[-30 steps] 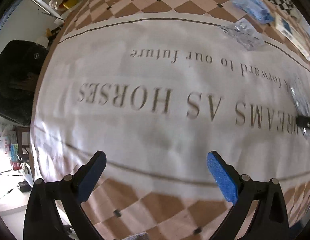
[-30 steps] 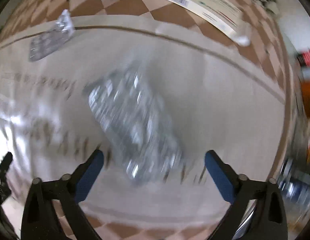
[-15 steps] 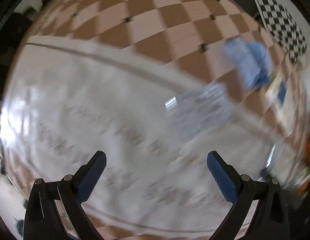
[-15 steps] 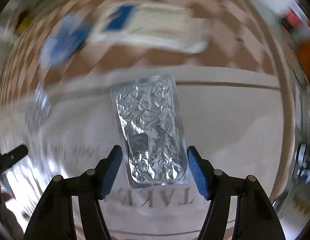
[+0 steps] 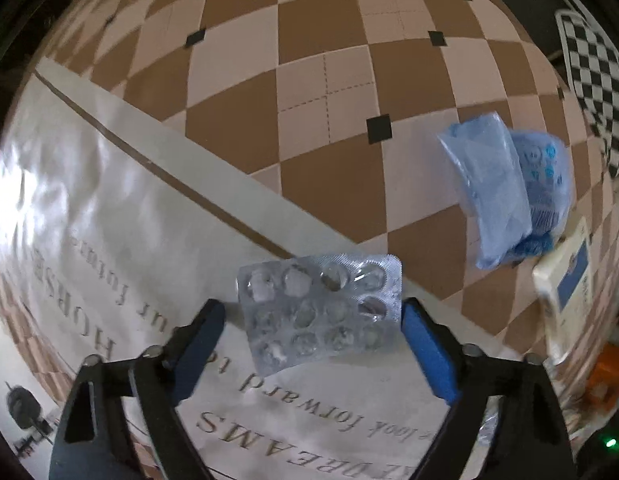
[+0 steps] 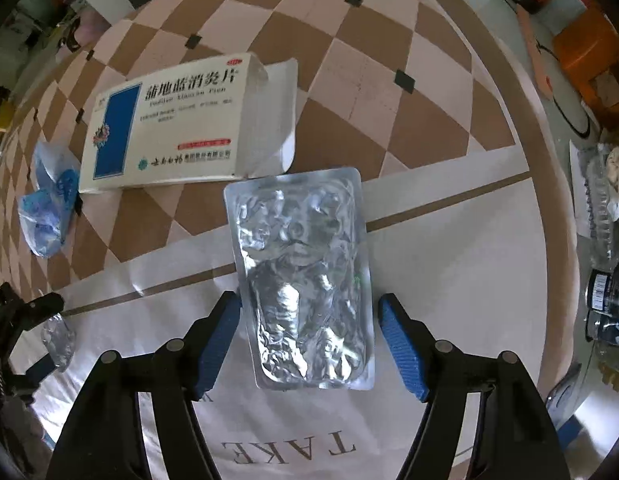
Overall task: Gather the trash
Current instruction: 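Grasp the clear pill blister pack with the left tool while the right tool grasps the silver foil pack, then carry both packs over the white bin and open both tools to drop them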
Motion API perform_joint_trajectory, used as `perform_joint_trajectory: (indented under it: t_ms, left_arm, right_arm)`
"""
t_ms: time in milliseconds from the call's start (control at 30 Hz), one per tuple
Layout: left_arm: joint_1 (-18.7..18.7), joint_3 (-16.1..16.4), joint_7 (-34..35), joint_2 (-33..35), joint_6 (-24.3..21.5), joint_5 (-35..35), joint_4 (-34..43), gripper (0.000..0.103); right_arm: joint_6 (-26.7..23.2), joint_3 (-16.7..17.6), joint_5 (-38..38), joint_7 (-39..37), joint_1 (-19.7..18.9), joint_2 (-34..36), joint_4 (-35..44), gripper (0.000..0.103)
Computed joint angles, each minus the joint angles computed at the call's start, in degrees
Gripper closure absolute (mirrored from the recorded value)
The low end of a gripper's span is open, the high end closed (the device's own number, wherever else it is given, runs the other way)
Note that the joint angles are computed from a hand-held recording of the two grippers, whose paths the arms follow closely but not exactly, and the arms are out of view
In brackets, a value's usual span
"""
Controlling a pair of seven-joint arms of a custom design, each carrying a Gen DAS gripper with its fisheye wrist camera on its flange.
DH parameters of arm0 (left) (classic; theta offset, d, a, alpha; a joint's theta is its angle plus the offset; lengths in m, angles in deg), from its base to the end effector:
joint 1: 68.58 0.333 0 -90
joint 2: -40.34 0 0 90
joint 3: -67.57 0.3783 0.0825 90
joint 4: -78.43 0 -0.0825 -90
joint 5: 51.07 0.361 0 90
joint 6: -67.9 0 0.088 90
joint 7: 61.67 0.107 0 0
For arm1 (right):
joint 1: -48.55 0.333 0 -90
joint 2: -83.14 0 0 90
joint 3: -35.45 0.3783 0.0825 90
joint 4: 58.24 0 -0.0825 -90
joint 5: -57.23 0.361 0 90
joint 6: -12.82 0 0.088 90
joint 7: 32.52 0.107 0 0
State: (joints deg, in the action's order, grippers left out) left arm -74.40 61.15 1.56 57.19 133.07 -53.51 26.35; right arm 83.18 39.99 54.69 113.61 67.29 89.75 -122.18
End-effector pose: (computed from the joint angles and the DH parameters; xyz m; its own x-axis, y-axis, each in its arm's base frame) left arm 0.5650 -0.1112 0.7664 0.2398 -0.9702 0.0360 -0.9677 -0.2359 0.0886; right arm 0.4871 0.1984 0.7902 -0.5554 -0.8313 0.0205 -0.8315 0.5549 -0.0256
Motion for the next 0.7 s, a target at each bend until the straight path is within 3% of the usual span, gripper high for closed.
perform_joint_trajectory:
  t_ms: [167, 433, 700]
  left_arm:
    - [0.30, -0.68, 7.85, -8.59, 6.53, 2.35, -11.56, 0.039]
    - [0.20, -1.85, 19.38, -15.34, 10.09, 4.59, -16.42, 0.040]
    - [1.12, -2.32, 28.33, -24.16, 13.55, 5.79, -20.04, 0.040]
  right_arm:
    - [0.62, 1.20, -0.80, 1.53, 1.81, -0.97, -0.81, 0.037]
    - [1.67, 2.37, -0.91, 2.20, 3.65, -3.37, 0.10, 0.038]
    - [-2.22, 6.36, -8.63, 7.26, 10.98, -4.05, 3.36, 0.038]
